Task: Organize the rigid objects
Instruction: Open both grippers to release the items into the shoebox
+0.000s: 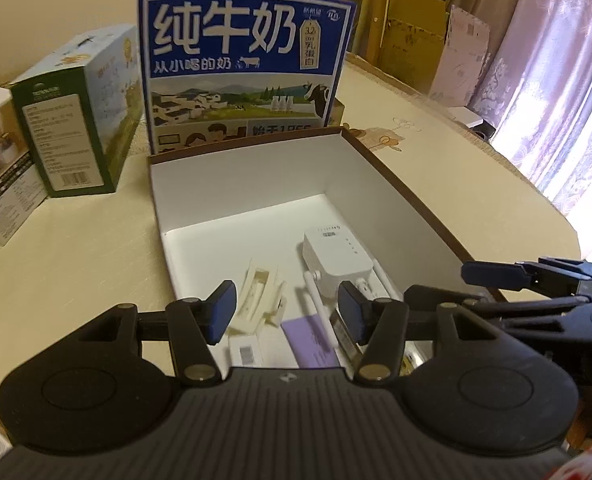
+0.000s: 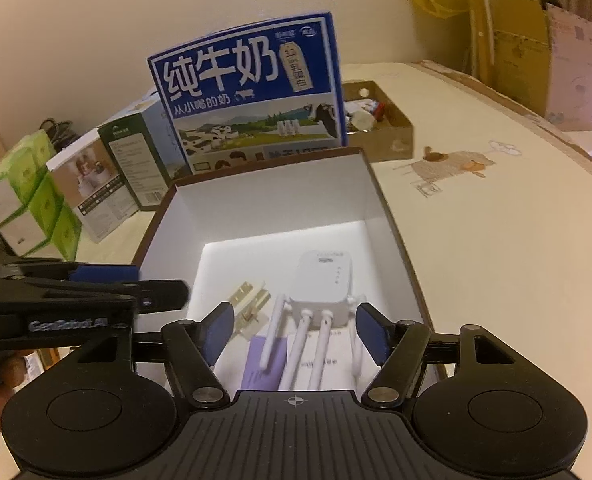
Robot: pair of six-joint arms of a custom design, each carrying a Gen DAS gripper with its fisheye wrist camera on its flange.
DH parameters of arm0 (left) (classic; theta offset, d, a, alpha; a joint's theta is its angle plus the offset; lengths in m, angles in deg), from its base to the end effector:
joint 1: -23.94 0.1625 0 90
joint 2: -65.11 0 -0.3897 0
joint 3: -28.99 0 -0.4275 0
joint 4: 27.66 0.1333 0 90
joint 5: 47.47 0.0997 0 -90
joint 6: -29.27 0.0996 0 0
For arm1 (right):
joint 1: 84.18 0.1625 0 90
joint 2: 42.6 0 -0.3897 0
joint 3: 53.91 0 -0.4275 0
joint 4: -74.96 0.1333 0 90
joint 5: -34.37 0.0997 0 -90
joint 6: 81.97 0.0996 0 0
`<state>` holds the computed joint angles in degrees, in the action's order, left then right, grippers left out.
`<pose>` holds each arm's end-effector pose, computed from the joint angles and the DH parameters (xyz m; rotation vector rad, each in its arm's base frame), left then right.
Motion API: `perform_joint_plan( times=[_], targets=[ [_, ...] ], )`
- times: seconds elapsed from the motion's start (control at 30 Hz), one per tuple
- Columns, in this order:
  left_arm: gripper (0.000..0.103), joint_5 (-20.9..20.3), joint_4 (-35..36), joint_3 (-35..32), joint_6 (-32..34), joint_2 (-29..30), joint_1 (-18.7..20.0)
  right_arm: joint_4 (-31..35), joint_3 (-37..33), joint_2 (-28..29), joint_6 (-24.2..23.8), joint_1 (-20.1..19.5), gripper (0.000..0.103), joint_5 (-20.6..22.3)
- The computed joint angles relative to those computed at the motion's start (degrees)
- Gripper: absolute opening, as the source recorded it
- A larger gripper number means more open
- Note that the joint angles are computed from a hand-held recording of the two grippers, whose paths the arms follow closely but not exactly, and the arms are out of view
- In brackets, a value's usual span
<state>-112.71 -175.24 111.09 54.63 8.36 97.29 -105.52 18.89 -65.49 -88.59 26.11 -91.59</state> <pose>-0.0422 -0.7520 0.2820 0.7742 2.4740 -0.7022 0.3346 -0.6892 -0.0094 0.2821 -2.4325 0.9862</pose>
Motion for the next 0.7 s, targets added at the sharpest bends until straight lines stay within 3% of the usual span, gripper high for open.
perform_joint_plan(
  times=[0.7],
  targets=[
    [0.052, 0.1, -2.2, 16.7, -3.8, -18.4, -2.3, -1.9, 9.5, -4.6, 7.9, 6.7, 0.066, -3.4]
  ],
)
